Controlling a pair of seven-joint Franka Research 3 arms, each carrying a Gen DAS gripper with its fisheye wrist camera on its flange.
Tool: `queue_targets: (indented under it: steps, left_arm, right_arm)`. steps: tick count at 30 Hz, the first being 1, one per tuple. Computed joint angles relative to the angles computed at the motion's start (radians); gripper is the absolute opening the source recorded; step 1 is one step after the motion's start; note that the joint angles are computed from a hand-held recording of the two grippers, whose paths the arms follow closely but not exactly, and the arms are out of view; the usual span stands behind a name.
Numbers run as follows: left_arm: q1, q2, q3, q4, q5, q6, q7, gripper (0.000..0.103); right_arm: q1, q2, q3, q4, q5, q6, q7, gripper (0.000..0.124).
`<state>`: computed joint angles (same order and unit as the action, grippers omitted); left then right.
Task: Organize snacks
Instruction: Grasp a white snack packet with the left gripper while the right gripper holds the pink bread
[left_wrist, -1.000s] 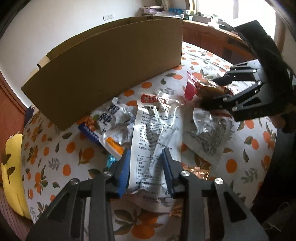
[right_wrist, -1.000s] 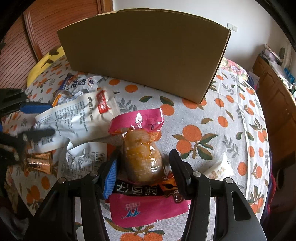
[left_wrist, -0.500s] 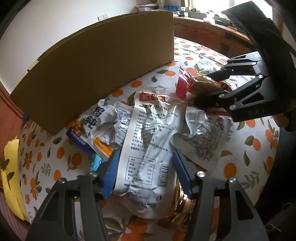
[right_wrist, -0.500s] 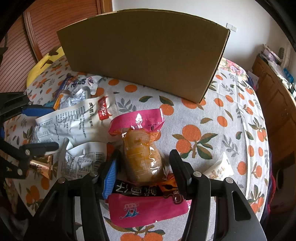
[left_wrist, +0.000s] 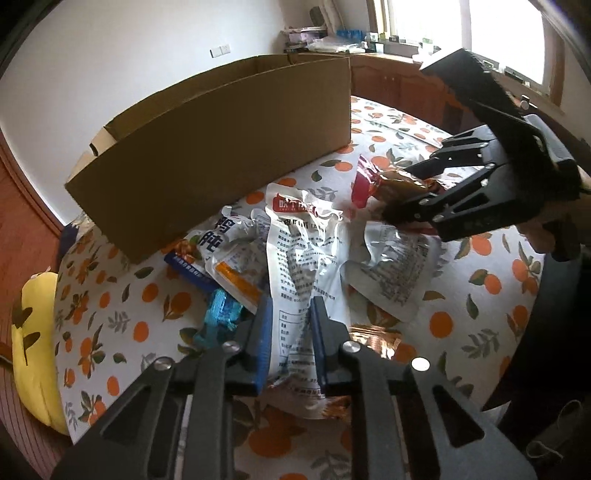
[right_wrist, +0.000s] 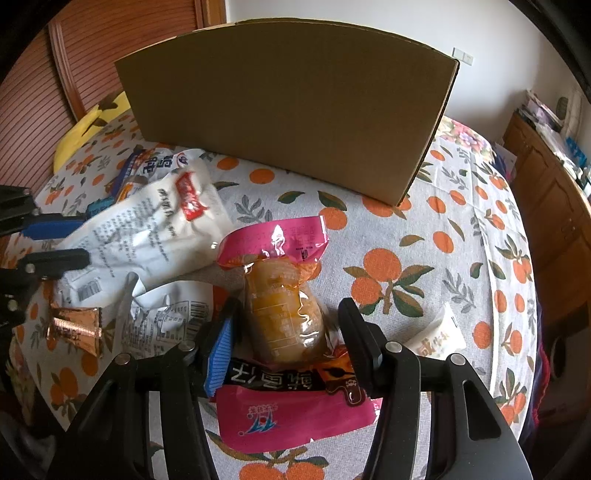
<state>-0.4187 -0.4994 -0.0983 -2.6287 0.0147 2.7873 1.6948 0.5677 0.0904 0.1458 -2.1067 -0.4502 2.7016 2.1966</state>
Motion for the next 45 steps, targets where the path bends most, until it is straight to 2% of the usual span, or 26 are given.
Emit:
queue_targets:
  steps: [3, 5, 7, 12, 16, 19, 27, 36, 45]
  left_arm:
    - [-0.001, -0.021, -0.004, -0.015, -0.004, 0.012, -0.014, 0.014]
    - [0.031, -0.046, -0.035, -0.033, 0.035, 0.045, -0.064, 0.0]
    - [0.007, -0.058, -0.016, -0.034, 0.024, 0.034, -0.058, 0.0]
    - [0.002, -0.067, -0.015, -0.038, 0.044, 0.027, -0.073, 0.0]
    - [0.032, -0.076, -0.046, -0.047, 0.084, 0.042, -0.117, 0.0]
    - [0.048, -0.085, -0.055, -0.052, 0.11, 0.063, -0.151, 0.0]
    - [0.062, -0.11, -0.045, -0.053, 0.156, 0.095, -0.198, 0.0]
    - [0.05, -0.152, -0.017, -0.039, 0.156, 0.106, -0.217, 0.0]
    - [0.073, -0.195, -0.017, -0.031, 0.17, 0.147, -0.259, 0.0]
  right_arm:
    - [0.002, 0.0, -0.001, 0.002, -0.007, -0.004, 0.005, 0.055]
    - [0.004, 0.001, -0.001, 0.003, -0.017, -0.006, 0.013, 0.055]
    - [0.005, 0.001, -0.001, 0.004, -0.023, -0.008, 0.019, 0.055]
    - [0.006, 0.002, -0.001, 0.006, -0.031, -0.013, 0.026, 0.054]
    - [0.008, 0.0, -0.002, 0.005, -0.052, -0.015, 0.042, 0.053]
    - [0.009, -0.002, -0.003, 0.006, -0.077, -0.018, 0.058, 0.043]
    - [0.01, -0.009, -0.002, 0.005, -0.153, -0.036, 0.117, 0.041]
    - [-0.012, -0.046, 0.007, -0.03, -0.189, 0.026, 0.164, 0.04]
    - [-0.042, -0.089, 0.023, -0.061, -0.232, 0.092, 0.227, 0.04]
